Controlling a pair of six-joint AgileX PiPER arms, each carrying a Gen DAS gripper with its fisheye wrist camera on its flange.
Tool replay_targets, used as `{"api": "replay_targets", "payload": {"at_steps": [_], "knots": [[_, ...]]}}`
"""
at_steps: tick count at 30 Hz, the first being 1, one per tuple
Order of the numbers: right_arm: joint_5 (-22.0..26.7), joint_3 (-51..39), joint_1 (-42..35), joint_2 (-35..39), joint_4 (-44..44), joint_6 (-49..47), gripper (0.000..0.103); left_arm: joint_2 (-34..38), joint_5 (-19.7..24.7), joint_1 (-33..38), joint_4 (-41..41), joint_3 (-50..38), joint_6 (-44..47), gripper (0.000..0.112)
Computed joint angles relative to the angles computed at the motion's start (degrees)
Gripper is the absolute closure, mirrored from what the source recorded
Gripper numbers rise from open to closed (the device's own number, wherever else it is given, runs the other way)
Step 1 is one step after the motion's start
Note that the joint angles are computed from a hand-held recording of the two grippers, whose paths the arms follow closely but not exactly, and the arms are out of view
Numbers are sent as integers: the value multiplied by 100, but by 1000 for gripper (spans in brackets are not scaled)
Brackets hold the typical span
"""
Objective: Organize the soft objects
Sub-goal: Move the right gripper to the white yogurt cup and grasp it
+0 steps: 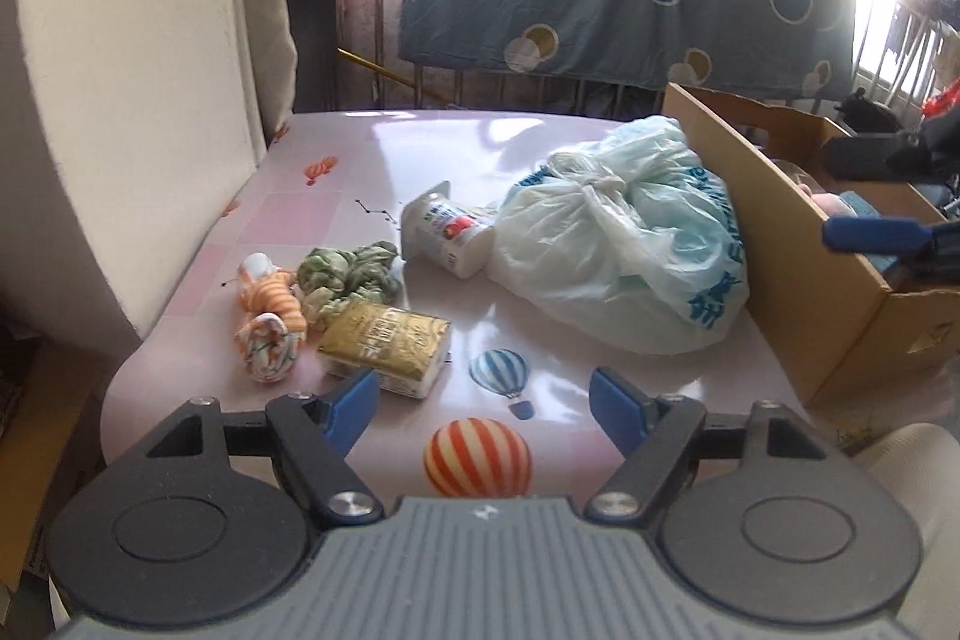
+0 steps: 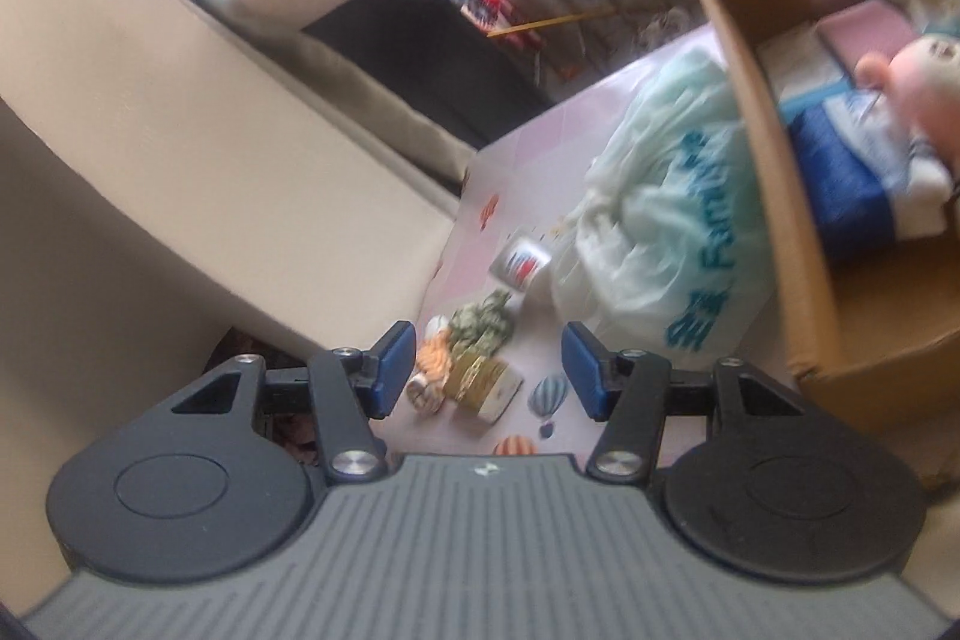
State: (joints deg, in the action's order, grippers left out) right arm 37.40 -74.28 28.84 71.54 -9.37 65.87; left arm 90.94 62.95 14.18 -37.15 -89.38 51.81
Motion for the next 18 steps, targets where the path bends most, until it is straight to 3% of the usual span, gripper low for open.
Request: {"api": "replay_targets", "payload": {"at_steps": [6, 11, 18], "knots": [[-461, 146, -94, 346, 858, -495, 50, -212, -248, 267, -311, 404, 359, 38], [-843, 538, -299, 220, 1481, -794, 50, -282, -409, 328, -480, 573, 605, 39], [-638, 168, -337, 497, 1808, -1247, 50, -187, -509, 296, -758, 487, 689, 46]]}}
